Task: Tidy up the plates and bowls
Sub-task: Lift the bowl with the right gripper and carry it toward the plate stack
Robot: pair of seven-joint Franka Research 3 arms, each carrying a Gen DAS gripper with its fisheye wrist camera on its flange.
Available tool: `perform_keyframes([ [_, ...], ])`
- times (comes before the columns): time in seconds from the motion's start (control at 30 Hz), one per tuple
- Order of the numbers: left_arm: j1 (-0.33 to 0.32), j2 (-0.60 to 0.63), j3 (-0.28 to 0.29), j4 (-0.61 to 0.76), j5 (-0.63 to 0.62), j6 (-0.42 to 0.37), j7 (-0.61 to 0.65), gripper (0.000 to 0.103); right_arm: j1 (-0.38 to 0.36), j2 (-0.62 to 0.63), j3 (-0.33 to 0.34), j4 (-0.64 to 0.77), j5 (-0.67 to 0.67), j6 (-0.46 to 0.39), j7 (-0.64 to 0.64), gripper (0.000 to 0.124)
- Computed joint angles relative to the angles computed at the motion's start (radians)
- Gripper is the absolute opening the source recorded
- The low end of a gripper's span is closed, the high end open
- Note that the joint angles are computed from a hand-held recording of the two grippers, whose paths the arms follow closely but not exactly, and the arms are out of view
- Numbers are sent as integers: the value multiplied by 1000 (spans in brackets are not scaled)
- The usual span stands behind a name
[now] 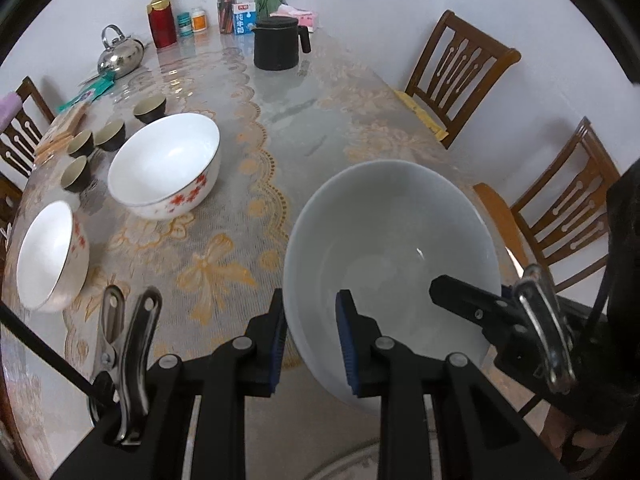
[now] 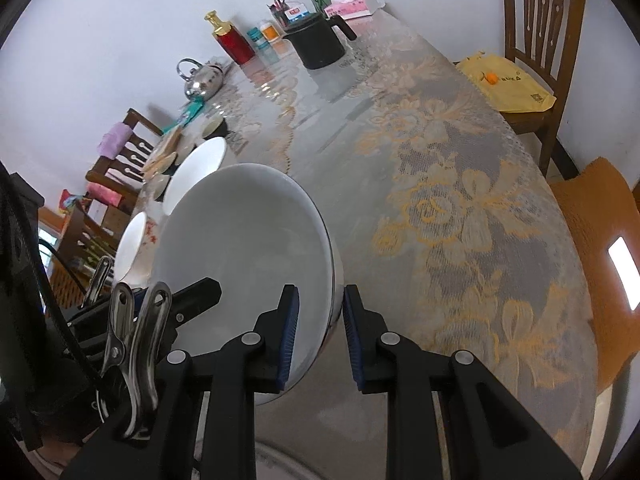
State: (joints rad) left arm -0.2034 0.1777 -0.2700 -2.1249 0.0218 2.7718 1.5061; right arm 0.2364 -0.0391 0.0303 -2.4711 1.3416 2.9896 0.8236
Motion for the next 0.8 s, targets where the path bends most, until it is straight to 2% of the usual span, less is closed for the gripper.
perform_keyframes([
  [0.2,-14,-134,-1,-136,-46,19,-11,25,33,-123,4,-109,-49,11,56,25],
  [0.4,-59,-262,29,-259,-107,12,-12,25,90,-234,-13,-213,-150,24,153,25],
  [0.8,-145,-469,77,-454,-69,-10,-119,25,218,-400,-61,-385,-280,33,304,25],
])
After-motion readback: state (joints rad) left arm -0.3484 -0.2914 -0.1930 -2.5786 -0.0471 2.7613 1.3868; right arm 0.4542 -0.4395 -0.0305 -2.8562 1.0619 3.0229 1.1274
